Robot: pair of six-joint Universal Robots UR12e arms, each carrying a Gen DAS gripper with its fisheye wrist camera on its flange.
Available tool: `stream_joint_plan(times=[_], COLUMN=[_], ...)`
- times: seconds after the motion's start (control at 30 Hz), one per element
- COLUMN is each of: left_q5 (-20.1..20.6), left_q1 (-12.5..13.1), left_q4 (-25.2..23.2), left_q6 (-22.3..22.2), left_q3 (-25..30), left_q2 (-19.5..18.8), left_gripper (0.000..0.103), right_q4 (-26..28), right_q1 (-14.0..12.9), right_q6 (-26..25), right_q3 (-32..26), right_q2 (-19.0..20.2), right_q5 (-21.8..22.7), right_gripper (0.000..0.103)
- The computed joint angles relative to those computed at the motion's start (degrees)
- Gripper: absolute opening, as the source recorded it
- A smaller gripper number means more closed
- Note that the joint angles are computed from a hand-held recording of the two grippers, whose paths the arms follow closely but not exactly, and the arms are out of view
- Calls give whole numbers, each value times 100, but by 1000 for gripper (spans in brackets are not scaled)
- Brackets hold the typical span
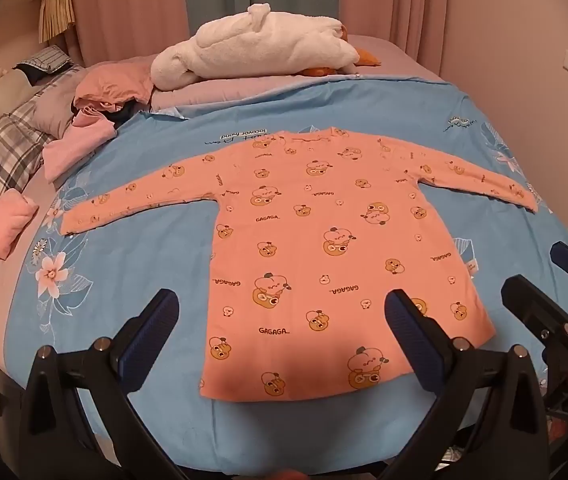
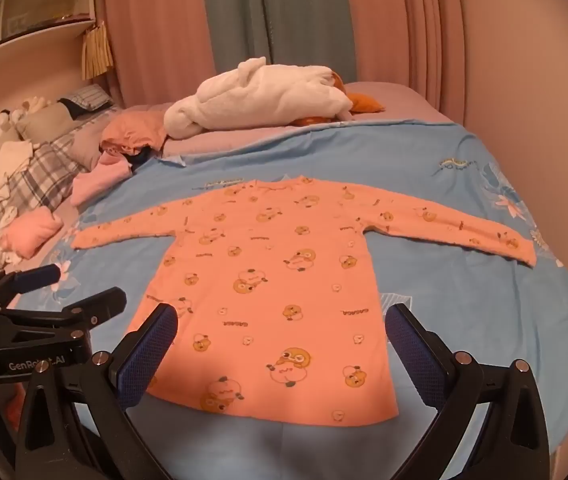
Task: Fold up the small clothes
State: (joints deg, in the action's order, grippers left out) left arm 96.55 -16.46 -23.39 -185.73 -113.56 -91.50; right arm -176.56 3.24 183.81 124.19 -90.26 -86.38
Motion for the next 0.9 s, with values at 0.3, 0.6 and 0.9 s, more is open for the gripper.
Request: stream_joint_plan(times=[0.3,0.6,0.9], left_q5=[51,56,43], left_q1=[-14,3,14], left_q4=[97,30,63], left_q6=[26,49,71], left_q3=[-54,-28,-43], left_q2=[-16,-9,-4], left_gripper=[103,103,103], right_q4=[56,123,125], right_q1=[23,29,38], right_q6=[-65,-103,-111], right_q3=[19,-27,-24], right_q2=[-46,6,4], right_q5=[-49,-32,-42], right_gripper=[103,103,103])
